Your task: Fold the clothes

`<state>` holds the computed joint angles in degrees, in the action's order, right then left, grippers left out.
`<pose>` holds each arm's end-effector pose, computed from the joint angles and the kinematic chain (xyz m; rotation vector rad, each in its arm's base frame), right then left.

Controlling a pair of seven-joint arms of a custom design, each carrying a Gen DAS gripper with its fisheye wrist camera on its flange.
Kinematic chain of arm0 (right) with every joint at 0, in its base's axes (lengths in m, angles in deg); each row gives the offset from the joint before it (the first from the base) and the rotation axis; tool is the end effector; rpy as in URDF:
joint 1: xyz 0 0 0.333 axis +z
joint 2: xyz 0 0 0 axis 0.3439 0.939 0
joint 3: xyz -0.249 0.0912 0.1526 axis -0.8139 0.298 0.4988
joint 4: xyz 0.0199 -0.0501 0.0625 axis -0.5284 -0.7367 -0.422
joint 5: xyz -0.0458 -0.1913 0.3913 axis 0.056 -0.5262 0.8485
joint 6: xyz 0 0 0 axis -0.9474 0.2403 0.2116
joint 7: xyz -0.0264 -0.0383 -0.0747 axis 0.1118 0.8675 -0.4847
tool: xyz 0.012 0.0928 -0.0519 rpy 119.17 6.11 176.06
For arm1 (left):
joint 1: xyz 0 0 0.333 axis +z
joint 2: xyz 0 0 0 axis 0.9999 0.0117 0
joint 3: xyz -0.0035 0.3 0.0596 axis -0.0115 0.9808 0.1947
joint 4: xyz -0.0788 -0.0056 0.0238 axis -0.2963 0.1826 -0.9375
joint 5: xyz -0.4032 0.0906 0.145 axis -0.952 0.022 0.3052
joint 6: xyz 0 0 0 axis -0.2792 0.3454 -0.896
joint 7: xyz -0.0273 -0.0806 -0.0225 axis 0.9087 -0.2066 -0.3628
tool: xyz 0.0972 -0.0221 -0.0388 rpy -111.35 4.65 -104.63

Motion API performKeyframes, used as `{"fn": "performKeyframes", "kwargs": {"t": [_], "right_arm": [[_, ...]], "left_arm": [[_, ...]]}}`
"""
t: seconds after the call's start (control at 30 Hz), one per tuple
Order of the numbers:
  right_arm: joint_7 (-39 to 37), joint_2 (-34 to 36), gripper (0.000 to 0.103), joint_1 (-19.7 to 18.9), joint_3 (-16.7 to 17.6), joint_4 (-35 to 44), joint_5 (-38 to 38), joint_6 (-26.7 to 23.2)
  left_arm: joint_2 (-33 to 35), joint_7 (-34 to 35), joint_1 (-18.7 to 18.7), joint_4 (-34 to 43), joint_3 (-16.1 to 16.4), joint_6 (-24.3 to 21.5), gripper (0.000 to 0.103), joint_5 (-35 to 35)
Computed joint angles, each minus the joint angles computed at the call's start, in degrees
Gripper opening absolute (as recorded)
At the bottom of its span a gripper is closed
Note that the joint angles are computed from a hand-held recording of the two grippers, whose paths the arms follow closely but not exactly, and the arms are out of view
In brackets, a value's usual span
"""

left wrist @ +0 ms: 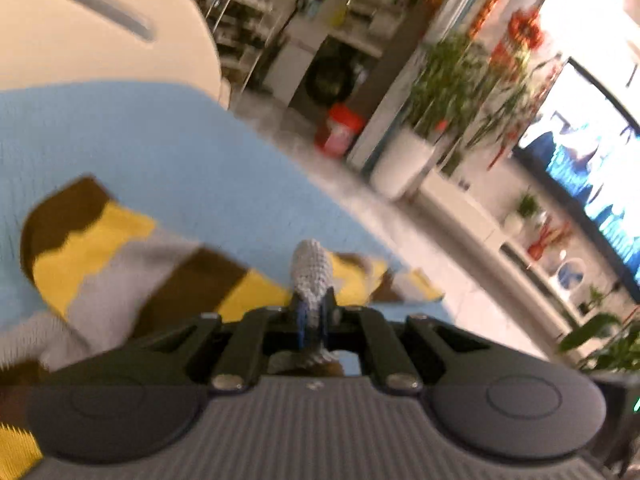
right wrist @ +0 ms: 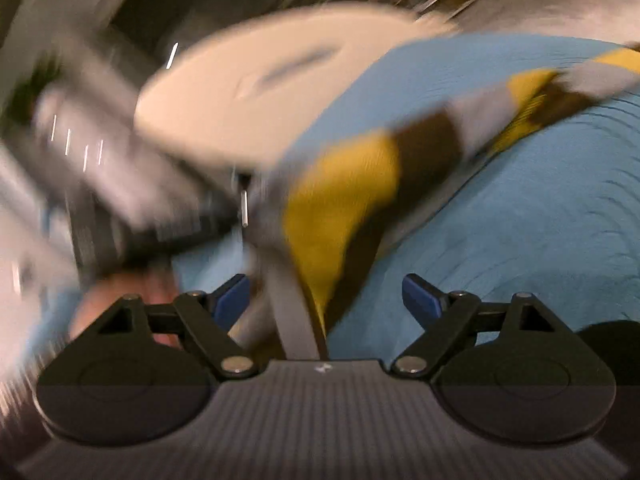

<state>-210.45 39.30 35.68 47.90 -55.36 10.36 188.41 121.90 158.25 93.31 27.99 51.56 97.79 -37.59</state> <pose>0.4121 0.3401 0.5166 -0.8984 1.8672 -0.4146 0.7899 -0.1852 0.4767 0.7510 -2.4066 1.4424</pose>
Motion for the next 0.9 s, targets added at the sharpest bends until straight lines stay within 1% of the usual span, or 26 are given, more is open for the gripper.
{"fn": "performKeyframes", "kwargs": {"t": [0.07, 0.13, 0.17, 0.2, 0.23, 0.27, 0.3, 0.33, 0.37, 0.4, 0.43, 0.47, 0.5, 0.57, 0.6, 0.67, 0.7, 0.77, 0.83, 0.9], "right_arm": [[-7.79, 7.08, 0.086, 0.52, -0.53, 6.71, -1.01, 1.62], [-15.69, 13.11, 0.084, 2.51, -0.77, 12.72, -0.19, -3.49], [-19.48, 16.15, 0.084, 4.31, -1.67, 15.91, -0.05, -6.21], [-23.84, 17.94, 0.084, 4.12, -1.21, 17.75, 3.09, -7.09], [-31.70, 21.00, 0.077, 5.31, -2.76, 19.80, 10.26, -4.79], [-41.18, 23.83, 0.059, 6.28, -3.98, 21.68, 19.48, -2.75], [-46.65, 24.66, 0.005, 5.33, -3.21, 21.71, 25.00, -0.79], [-48.10, 24.49, 0.011, 6.39, -4.37, 21.08, 27.12, 1.38], [-49.20, 24.36, 0.011, 6.78, -4.81, 20.47, 28.87, 3.51], [-47.27, 23.27, 0.011, 7.75, -5.79, 19.92, 26.60, 3.55], [-44.92, 22.19, 0.011, 8.61, -6.64, 19.44, 23.81, 3.44], [-40.40, 20.00, 0.011, 9.50, -7.46, 18.62, 18.98, 2.21], [-36.26, 17.52, 0.011, 9.90, -7.52, 17.90, 14.35, -0.21], [-29.29, 13.45, 0.011, 9.12, -6.71, 16.26, 6.95, -3.65], [-27.41, 12.36, 0.011, 8.63, -6.16, 15.80, 4.98, -4.84], [-22.37, 7.01, 0.011, 7.14, -4.08, 14.97, -1.30, -12.14], [-21.77, 5.86, 0.011, 6.57, -3.45, 14.71, -2.39, -13.52], [-21.36, 2.14, 0.011, 4.88, -1.53, 15.30, -6.46, -19.40], [-21.98, 0.86, 0.011, 3.40, -0.23, 16.71, -9.87, -21.80], [-22.29, 0.30, 0.011, 2.43, 0.50, 18.06, -12.44, -22.62]], "left_arm": [[-1.43, 0.40, 1.83, -0.78, -1.05, -1.49, 0.008, -2.33], [-4.30, 1.86, 4.15, -3.92, -2.08, -2.33, 0.008, -6.20], [-5.58, 2.36, 5.18, -5.19, -2.32, -2.92, 0.008, -8.23], [-6.63, 2.41, 6.16, -6.13, -2.34, -3.61, 0.008, -10.25], [-7.63, 2.41, 7.08, -6.99, -2.30, -4.34, 0.008, -12.29], [-8.51, 2.40, 7.75, -7.63, -2.12, -4.98, 0.008, -14.02], [-9.25, 2.61, 8.28, -8.03, -1.87, -5.38, 0.008, -15.58], [-9.91, 2.78, 9.12, -8.32, -1.79, -5.74, 0.008, -17.78], [-10.14, 2.43, 9.09, -8.15, -1.51, -5.82, 0.008, -18.91], [-10.39, 1.84, 9.57, -8.00, -1.46, -5.84, 0.008, -20.84], [-10.59, 0.76, 10.81, -7.86, -1.68, -5.69, 0.008, -24.14], [-10.24, -0.31, 11.39, -7.13, -1.67, -5.79, 0.008, -26.16], [-9.75, -1.65, 11.88, -6.08, -1.74, -6.15, 0.008, -27.77], [-8.84, -3.91, 12.40, -4.06, -2.10, -6.06, 0.008, -30.19], [-8.50, -4.82, 13.40, -2.91, -2.60, -5.66, 0.008, -32.43], [-8.51, -5.02, 14.67, -1.46, -3.22, -5.46, 0.008, -34.69], [-8.71, -5.07, 15.40, -0.98, -3.59, -5.52, 0.008, -35.87], [-8.95, -5.45, 15.95, -0.24, -3.99, -5.46, 0.008, -37.16], [-10.09, -5.41, 17.60, 0.35, -4.81, -5.88, 0.008, -39.95], [-11.42, -4.95, 18.85, 0.76, -5.10, -6.45, 0.008, -42.29]]}}
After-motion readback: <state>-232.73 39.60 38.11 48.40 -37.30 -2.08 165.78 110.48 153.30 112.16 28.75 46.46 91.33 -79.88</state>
